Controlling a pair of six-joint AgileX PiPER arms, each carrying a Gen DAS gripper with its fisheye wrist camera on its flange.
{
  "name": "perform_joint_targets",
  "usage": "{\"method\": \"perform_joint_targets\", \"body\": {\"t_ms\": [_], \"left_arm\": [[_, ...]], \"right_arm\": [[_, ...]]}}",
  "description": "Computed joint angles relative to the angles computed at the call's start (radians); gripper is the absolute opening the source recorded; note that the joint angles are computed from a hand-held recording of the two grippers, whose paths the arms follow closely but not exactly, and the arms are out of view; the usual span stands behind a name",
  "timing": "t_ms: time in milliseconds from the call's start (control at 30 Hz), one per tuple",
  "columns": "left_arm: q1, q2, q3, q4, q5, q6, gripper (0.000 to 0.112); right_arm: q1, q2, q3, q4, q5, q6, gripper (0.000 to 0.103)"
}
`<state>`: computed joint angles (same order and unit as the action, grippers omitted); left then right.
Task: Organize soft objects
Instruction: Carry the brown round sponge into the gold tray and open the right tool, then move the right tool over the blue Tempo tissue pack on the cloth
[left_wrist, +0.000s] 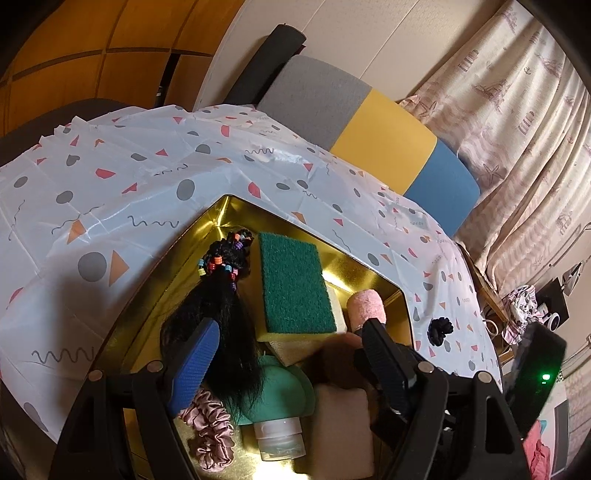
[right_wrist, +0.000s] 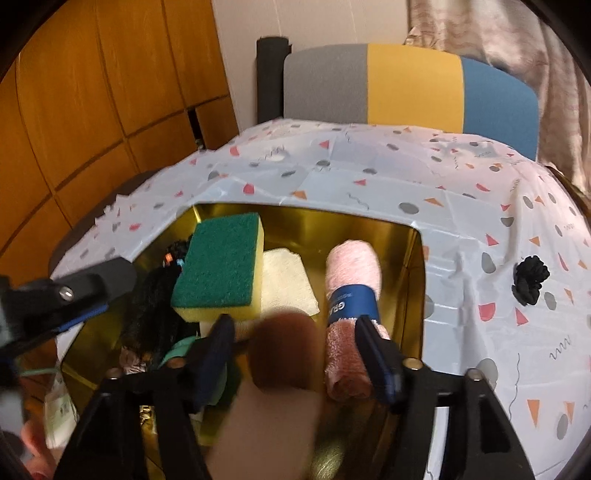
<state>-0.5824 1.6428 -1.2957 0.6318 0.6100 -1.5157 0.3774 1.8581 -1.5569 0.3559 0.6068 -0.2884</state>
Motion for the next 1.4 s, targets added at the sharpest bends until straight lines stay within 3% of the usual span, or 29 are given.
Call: {"method": "perform_joint_targets", "body": {"t_ms": [567, 800, 1200, 1400], "left_arm": [[-0.033, 0.024, -0.025, -0.016, -0.008, 0.036, 0.080], [-0.083, 0.077, -0.095, -0.097, -0.018, 0.174, 0.080], [-0.217, 0.174, -0.220, -0.234, -0.041, 0.457, 0.080], [-0.295, 0.205, -0.268, -0.305, -0.047, 0.556, 0.080]], "right_arm": [[-0.096, -0.183, 0.193, 0.094, -0.072, -0.052, 0.069], [-0.158, -0.238, 0.243, 0.064, -0.086, -0.052, 0.069], [-0.442, -0.253, 0.374, 0.127, -0.048, -0.194, 0.071], [-0.616, -0.185, 0.376, 0.107, -0.052, -0.286, 0.072]]}}
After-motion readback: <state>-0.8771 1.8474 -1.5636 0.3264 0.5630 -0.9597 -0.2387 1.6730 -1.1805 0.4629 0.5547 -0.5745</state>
